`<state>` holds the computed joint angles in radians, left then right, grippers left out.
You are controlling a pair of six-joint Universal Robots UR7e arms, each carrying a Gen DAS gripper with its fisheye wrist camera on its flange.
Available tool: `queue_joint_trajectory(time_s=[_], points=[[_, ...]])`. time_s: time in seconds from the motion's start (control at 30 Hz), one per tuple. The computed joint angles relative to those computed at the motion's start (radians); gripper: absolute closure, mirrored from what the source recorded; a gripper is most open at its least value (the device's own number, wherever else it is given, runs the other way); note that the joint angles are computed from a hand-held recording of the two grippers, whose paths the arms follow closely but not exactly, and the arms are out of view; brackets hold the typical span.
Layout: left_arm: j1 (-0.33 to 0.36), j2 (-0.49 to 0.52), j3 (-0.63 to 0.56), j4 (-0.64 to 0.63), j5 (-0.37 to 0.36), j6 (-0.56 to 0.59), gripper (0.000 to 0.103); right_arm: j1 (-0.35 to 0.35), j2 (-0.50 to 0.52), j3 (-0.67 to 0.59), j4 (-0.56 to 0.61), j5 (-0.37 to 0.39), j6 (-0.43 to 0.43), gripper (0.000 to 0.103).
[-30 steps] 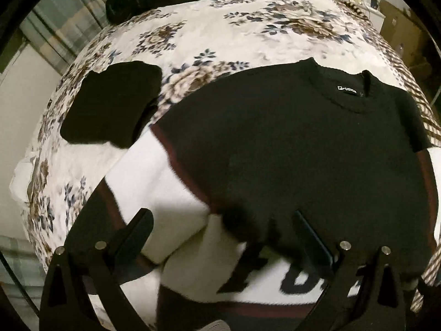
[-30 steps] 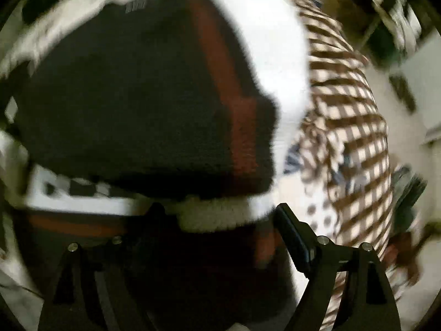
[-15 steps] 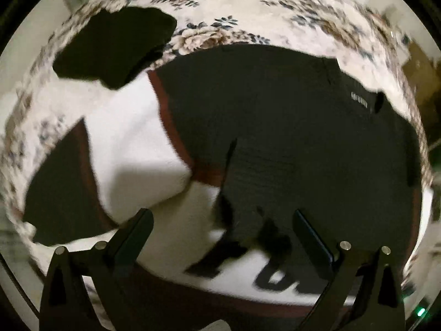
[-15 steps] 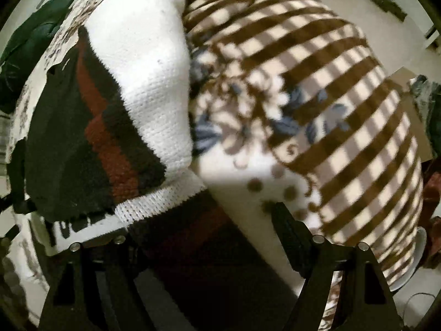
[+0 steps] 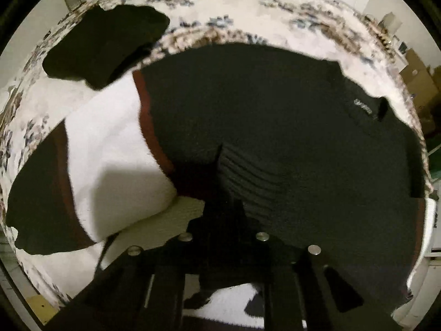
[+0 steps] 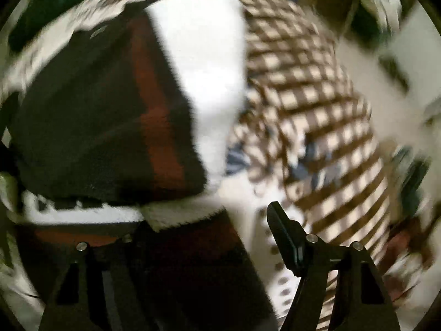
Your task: Fold small clothes
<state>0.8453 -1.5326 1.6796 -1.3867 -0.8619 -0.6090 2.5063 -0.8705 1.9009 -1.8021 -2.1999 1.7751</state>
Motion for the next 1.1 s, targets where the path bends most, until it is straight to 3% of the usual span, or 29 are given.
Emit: queue_joint_trajectory(time_s=[0.07,0.13,0.17,0.2,0.43,0.5,0.63,0.7,0.77,0.83,1.0,1.03,1.1], points=[[-0.013,-0.005,-0.026,0.008,-0.008,-0.003,0.093,0.029,0.065,-0.095,0.159,-0.012,0.013,0.030],[-0.026,-0.006,-0.057,0.018,-0.028,-0.016,0.093,0.044,0.100,-0.130,0.188,-0.021,0.004,0.043],[-0.029,-0.006,-0.070,0.024,-0.037,-0.023,0.093,0.058,0.098,-0.111,0.145,-0.014,0.004,0.062],[-0.038,-0.011,-0.083,0.034,-0.054,-0.041,0.093,0.071,0.089,-0.083,0.085,-0.001,0.011,0.068],[-0.021,-0.017,-0.110,0.064,-0.131,-0.029,0.093,0.123,-0.045,0.114,-0.188,0.021,0.275,0.073],[0.007,-0.017,-0.095,0.045,-0.162,0.005,0.091,0.128,-0.090,0.170,-0.260,0.030,0.313,0.072],[0.063,-0.022,-0.111,0.039,-0.255,0.011,0.083,0.078,-0.173,0.295,-0.476,0.081,0.205,0.059],[0.065,-0.030,-0.141,0.080,-0.280,-0.028,0.074,0.042,-0.200,0.297,-0.459,0.084,0.122,0.051],[0.055,-0.058,-0.149,0.084,-0.285,-0.046,0.069,0.011,-0.205,0.269,-0.408,0.076,0.029,0.051],[0.046,-0.083,-0.158,0.098,-0.276,-0.085,0.050,-0.003,-0.176,0.216,-0.385,0.077,-0.013,0.051],[0.071,-0.057,-0.147,0.046,-0.284,-0.075,0.049,0.023,-0.107,0.139,-0.321,0.054,-0.028,0.051],[0.074,-0.041,-0.139,0.025,-0.280,-0.054,0.049,0.006,-0.105,0.132,-0.323,0.036,-0.060,0.051],[0.075,0.008,-0.157,0.045,-0.271,-0.028,0.049,0.010,-0.084,0.107,-0.244,0.013,-0.028,0.076]])
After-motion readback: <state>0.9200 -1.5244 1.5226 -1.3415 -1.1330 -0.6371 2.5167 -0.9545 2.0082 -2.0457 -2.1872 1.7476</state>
